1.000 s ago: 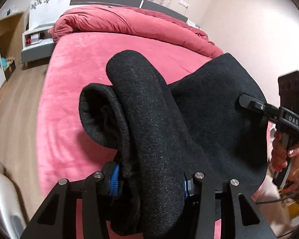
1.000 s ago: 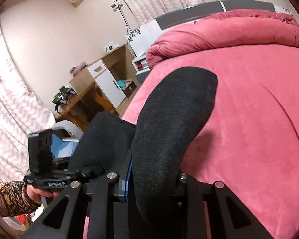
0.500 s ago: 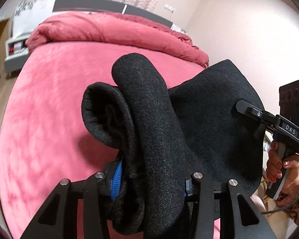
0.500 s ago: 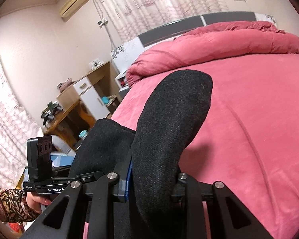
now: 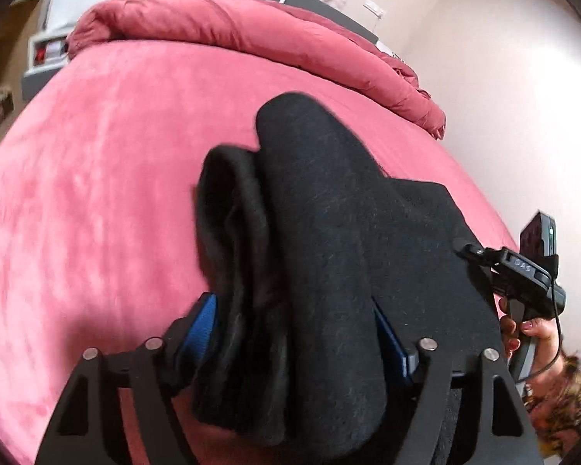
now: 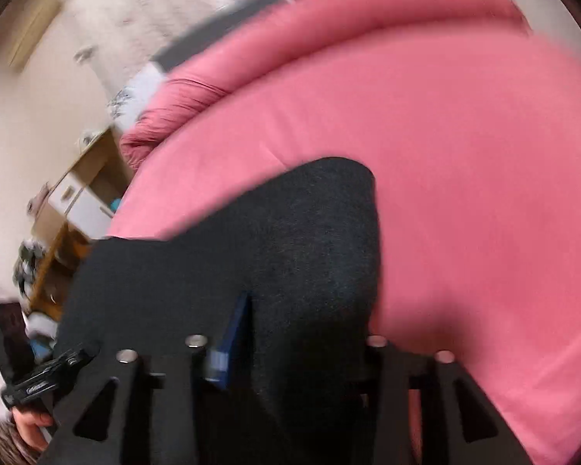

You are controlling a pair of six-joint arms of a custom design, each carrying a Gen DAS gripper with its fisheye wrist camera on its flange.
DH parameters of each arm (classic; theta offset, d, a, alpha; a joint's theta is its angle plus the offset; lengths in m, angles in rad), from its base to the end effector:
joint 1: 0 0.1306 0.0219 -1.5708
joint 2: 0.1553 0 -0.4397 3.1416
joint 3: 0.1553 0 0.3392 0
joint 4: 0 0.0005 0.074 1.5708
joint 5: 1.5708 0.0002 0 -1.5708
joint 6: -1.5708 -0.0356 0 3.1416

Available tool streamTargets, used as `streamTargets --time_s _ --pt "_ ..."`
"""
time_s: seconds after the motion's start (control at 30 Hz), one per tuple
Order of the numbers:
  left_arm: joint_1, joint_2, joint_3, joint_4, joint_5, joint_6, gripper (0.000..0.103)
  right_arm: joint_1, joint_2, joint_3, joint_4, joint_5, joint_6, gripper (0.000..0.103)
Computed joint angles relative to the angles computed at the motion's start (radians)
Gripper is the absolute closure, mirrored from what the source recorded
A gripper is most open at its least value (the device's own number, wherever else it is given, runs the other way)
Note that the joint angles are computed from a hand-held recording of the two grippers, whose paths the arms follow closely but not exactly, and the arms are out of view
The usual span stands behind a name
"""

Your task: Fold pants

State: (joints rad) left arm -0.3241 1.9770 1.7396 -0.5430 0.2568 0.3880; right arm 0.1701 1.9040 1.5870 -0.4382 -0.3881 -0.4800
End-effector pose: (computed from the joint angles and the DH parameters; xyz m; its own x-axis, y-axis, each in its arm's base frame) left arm 0.6251 -0.2201 0.3466 -0.7986 -0.1177 -0.5902 0.1912 0.8803 -0.4343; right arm 0.6170 0.1191 0.3397 -0.7970 0.2968 -0.5261 -0.0679 0.8214 0.5663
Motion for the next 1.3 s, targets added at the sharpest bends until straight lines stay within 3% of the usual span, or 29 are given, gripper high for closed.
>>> streamTargets --time_s 0.07,0.17,0.27,0.33,0.4,0.5,0.6,0.73,0.83,0.9,1.03,1.13,1.3 --pt "0.003 -0.026 -0.057 0.051 0.002 0.009 0.024 -0.013 -0.027 -0.056 0.064 0.010 -0.047 0.049" --pt "-0.008 -0.068 -0.112 0.084 -0.052 0.017 0.024 -0.001 -0.083 -0.092 0.024 0.123 -0.015 0.043" --pt "-0.050 -0.152 -0.209 0.148 -0.198 -0.033 0.024 0.049 -0.173 -0.139 -0.026 0.326 0.079 0.043" --pt "-0.092 -0.214 -0.295 0.253 -0.294 -0.109 0.023 0.087 -0.248 -0.211 0.021 0.401 0.130 0.043" --pt "-0.132 -0.240 -0.339 0.295 -0.358 -0.184 0.021 0.146 -0.322 -0.300 0.111 0.470 0.169 0.043" --pt "-0.176 -0.213 -0.321 0.193 -0.442 -0.250 0.020 0.215 -0.339 -0.333 0.125 0.507 0.184 0.043" --pt "-0.181 -0.203 -0.332 0.154 -0.437 -0.169 0.020 0.242 -0.287 -0.301 -0.011 0.534 0.090 0.043" --pt "-0.206 -0.222 -0.384 0.062 -0.460 -0.056 0.021 0.247 -0.325 -0.381 0.042 0.562 -0.005 0.043" --pt "-0.226 -0.238 -0.444 0.078 -0.442 0.000 0.019 0.268 -0.373 -0.436 0.059 0.610 -0.052 0.040" --pt "-0.254 -0.249 -0.468 0.093 -0.482 0.011 0.012 0.296 -0.388 -0.463 0.073 0.638 -0.068 0.036" --pt "-0.302 -0.258 -0.475 0.072 -0.526 0.049 0.009 0.348 -0.407 -0.507 0.082 0.692 -0.053 0.028" --pt "-0.314 -0.236 -0.449 0.044 -0.584 0.074 0.000 0.385 -0.378 -0.501 0.067 0.709 -0.041 0.018" --pt "-0.315 -0.240 -0.472 0.049 -0.604 0.085 0.000 0.412 -0.316 -0.461 0.020 0.723 -0.007 0.018"
